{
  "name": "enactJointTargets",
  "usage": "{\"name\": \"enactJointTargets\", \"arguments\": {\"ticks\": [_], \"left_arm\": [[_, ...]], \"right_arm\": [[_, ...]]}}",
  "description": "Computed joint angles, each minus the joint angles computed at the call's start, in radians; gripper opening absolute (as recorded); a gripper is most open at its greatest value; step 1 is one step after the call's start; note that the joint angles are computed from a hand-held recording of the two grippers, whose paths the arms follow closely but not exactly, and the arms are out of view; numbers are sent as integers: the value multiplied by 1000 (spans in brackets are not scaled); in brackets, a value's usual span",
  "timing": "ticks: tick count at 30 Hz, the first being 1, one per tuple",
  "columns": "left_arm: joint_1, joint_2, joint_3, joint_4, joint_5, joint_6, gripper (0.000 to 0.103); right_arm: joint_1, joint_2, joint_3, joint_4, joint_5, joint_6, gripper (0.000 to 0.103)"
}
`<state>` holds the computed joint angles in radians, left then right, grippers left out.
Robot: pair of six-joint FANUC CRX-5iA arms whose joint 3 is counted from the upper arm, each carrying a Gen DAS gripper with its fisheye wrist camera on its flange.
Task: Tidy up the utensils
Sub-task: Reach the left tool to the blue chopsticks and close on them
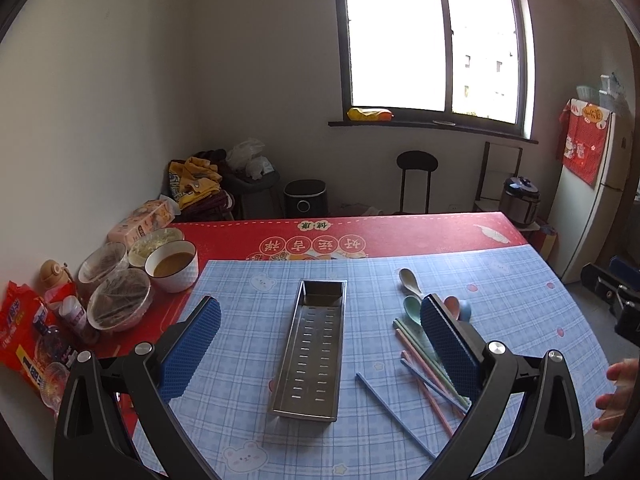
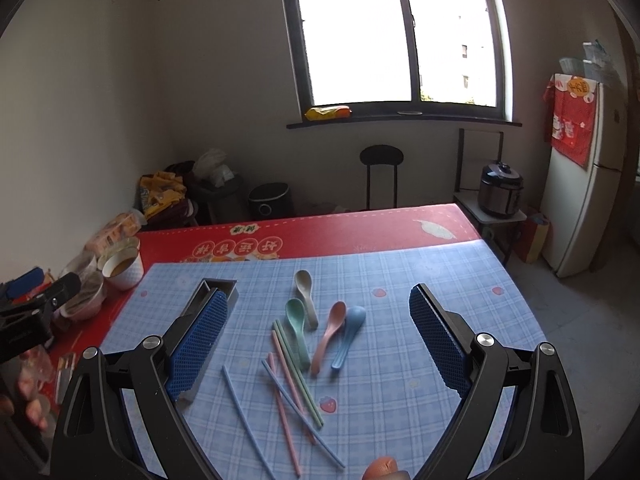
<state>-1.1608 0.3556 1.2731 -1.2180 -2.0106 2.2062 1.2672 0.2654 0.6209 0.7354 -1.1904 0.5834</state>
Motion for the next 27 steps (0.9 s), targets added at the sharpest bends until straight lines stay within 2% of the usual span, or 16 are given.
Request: {"name": "enactJointTargets", "arguments": {"ticks": [5,12,15,17,18,21,23,24,26,27], "left_arm": [[11,95,125,1,-72,-28,98],[20,229,312,-5,-152,-82,98],[44,280,385,27,-194,-84,98],[69,294,390,78,-214,-59,98],[88,284,357,129,-211,-22,98],[170,205,154,357,-151,178,94],[229,151,5,514,-86,301,79],[262,123,-73,596,-47,360,75],[314,53,-247,732,65,469,60],[336,9,-347,788,147,515,56]], "right_arm": [[-51,-30,-50,-97,51,71,89],[-113,-41,-55,-279,29,190,89],[-116,-28,-53,-281,-6,249,89],[-124,-28,-57,-304,-12,285,89],[-131,-33,-69,-317,-11,290,89],[-150,-36,-84,-362,-27,299,89],[-161,-37,-99,-387,-26,307,90],[-165,-39,-111,-392,-24,304,90],[-172,-45,-138,-397,-25,290,90],[-176,-49,-153,-397,-25,280,90]]}}
